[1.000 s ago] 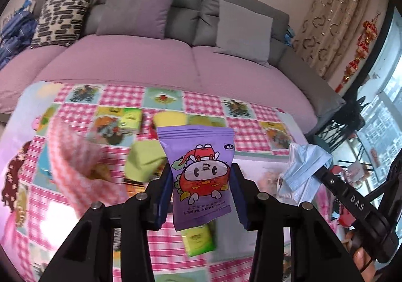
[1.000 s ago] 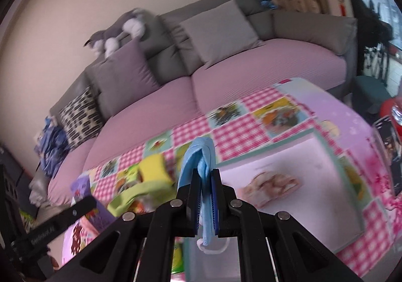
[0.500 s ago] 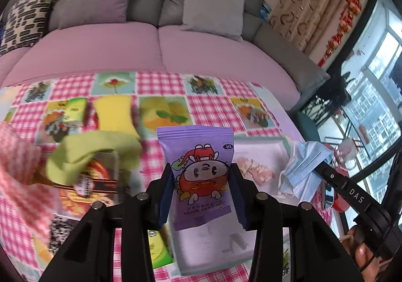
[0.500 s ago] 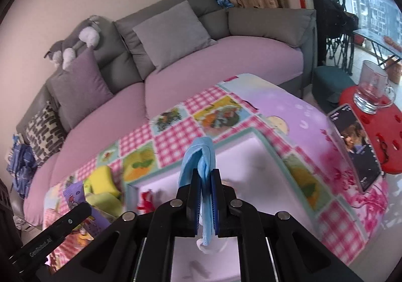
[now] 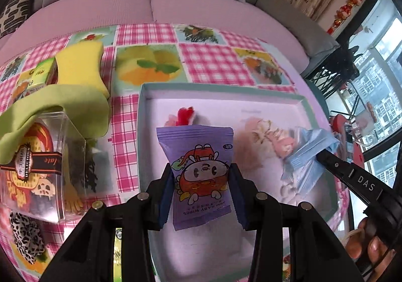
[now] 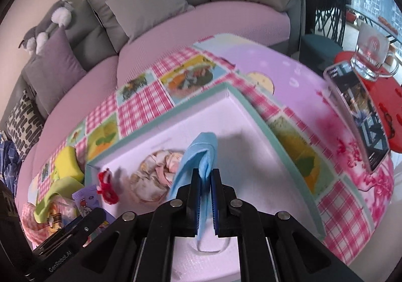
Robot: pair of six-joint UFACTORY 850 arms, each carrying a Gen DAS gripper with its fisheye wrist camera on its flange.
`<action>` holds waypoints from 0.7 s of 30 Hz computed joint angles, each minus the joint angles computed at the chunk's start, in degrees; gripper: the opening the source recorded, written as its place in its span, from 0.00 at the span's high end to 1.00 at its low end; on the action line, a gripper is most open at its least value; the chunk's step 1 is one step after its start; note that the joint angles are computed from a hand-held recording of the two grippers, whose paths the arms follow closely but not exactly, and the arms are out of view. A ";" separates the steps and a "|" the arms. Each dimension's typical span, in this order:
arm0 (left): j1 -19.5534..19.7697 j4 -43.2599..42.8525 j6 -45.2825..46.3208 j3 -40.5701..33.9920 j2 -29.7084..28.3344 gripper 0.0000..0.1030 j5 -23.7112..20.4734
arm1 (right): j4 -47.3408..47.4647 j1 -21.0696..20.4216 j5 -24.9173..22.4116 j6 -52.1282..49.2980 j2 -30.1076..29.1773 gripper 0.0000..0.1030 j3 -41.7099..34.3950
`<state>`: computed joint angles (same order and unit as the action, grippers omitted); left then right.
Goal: Organize soft objects
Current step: 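Carry the wipes packet and blue mask with both tools over the white tray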
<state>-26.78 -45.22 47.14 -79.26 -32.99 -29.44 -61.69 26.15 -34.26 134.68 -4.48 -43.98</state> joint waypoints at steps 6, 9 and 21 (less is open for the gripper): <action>-0.17 3.14 -3.70 -2.09 -2.51 0.58 -0.31 | 2.23 -0.99 1.83 -2.36 -1.29 0.92 -0.36; -0.30 4.50 -4.95 -2.41 -3.08 0.58 0.14 | 3.02 -1.16 2.09 -3.08 -1.59 0.92 -0.57; -0.17 2.43 -3.31 -1.63 -1.95 0.56 -3.08 | 4.27 0.47 -1.68 -5.10 -0.27 0.91 -1.12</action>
<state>-26.95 -42.78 43.83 -80.89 -34.94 -32.52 -57.41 26.62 -35.94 129.58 -4.75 -45.09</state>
